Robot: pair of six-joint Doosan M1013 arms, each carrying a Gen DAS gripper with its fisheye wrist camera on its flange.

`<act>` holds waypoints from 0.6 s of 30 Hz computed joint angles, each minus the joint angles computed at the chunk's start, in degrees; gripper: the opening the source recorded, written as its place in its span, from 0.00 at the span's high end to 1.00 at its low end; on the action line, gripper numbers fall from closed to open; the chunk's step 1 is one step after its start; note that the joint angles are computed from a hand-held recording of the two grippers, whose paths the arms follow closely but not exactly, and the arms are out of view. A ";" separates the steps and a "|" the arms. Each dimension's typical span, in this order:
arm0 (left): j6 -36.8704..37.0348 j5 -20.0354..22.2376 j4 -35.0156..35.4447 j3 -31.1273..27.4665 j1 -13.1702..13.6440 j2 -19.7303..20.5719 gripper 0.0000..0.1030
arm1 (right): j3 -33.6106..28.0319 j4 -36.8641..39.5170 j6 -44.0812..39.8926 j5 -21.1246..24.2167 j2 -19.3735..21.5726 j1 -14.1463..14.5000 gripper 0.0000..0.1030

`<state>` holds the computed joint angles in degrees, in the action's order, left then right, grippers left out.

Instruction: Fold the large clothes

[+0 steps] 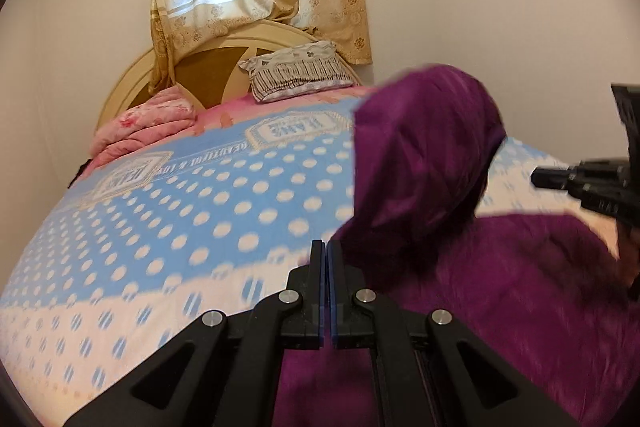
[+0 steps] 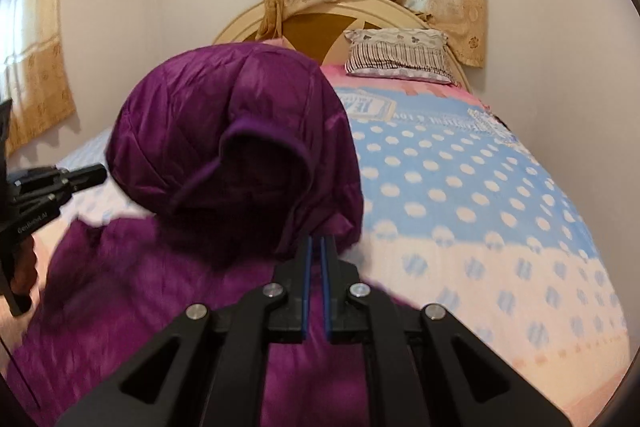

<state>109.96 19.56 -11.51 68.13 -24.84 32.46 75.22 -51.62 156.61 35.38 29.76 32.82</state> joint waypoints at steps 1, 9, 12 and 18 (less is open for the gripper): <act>3.66 -0.20 -3.77 2.00 0.25 -1.07 0.99 | 1.27 0.57 0.38 0.14 -0.69 0.23 0.94; -17.04 4.31 15.82 3.09 -0.29 -1.30 0.98 | 2.08 9.42 -2.26 -0.03 -2.28 -0.91 0.34; -14.19 7.23 8.30 0.74 0.30 -0.53 0.89 | 1.46 10.63 0.16 -0.84 -2.16 -0.87 0.12; -20.40 9.34 9.30 -1.53 -1.02 0.57 0.23 | -3.73 32.95 -13.91 1.78 1.59 -2.18 0.36</act>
